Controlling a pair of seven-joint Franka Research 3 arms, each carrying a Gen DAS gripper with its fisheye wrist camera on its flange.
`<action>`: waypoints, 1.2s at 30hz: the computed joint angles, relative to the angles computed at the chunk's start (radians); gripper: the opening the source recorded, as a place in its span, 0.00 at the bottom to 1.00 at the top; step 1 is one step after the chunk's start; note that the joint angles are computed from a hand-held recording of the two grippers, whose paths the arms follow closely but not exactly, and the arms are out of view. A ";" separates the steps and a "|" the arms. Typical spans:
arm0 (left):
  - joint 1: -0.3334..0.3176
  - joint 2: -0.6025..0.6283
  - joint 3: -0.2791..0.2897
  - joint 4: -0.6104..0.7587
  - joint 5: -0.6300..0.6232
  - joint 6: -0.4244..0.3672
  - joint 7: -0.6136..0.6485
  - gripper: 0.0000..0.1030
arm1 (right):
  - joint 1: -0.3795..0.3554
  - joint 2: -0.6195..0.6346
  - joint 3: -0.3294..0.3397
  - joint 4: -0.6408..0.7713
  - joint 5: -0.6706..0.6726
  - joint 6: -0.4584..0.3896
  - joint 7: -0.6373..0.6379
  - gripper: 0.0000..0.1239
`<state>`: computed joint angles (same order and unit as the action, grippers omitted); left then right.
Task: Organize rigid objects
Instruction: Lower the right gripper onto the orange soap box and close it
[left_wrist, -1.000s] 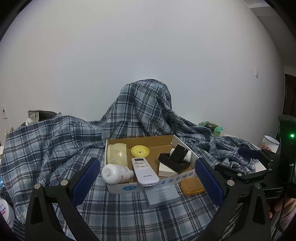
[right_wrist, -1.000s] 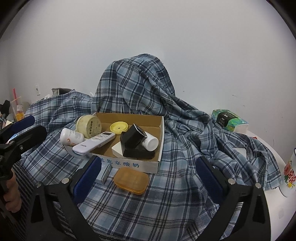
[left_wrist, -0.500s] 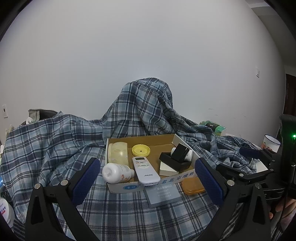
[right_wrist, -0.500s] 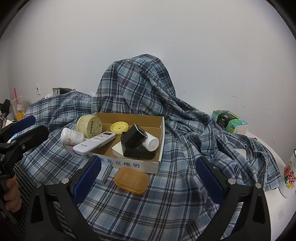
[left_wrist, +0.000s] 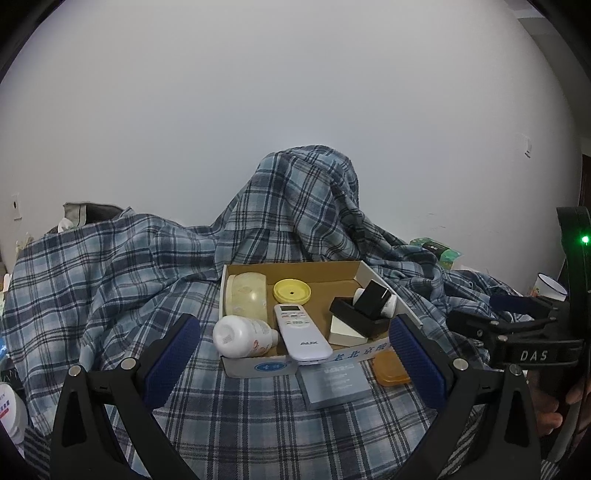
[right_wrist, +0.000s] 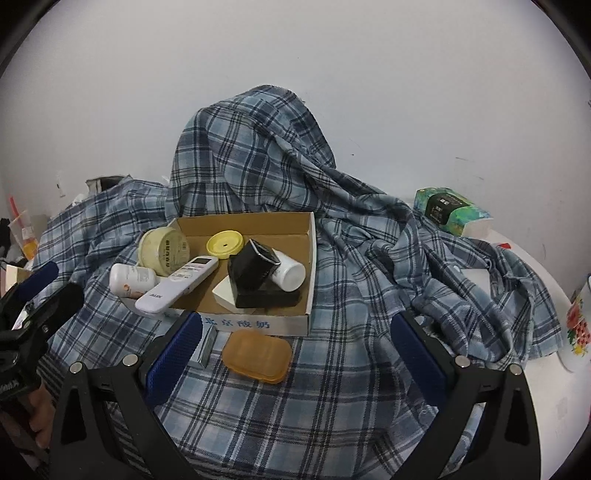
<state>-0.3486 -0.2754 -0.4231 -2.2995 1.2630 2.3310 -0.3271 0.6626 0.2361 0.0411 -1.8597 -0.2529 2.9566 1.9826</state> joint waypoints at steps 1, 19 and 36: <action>0.000 -0.002 0.001 -0.002 -0.002 0.000 -0.001 1.00 | 0.016 0.004 -0.017 0.012 -0.030 -0.013 0.017 0.79; 0.006 -0.003 0.012 -0.007 -0.082 -0.005 0.009 1.00 | -0.043 0.189 0.115 0.253 0.262 -0.336 -0.360 0.65; 0.008 0.007 0.013 -0.003 -0.086 0.030 0.038 1.00 | -0.007 0.117 0.055 0.155 0.217 -0.246 -0.327 0.51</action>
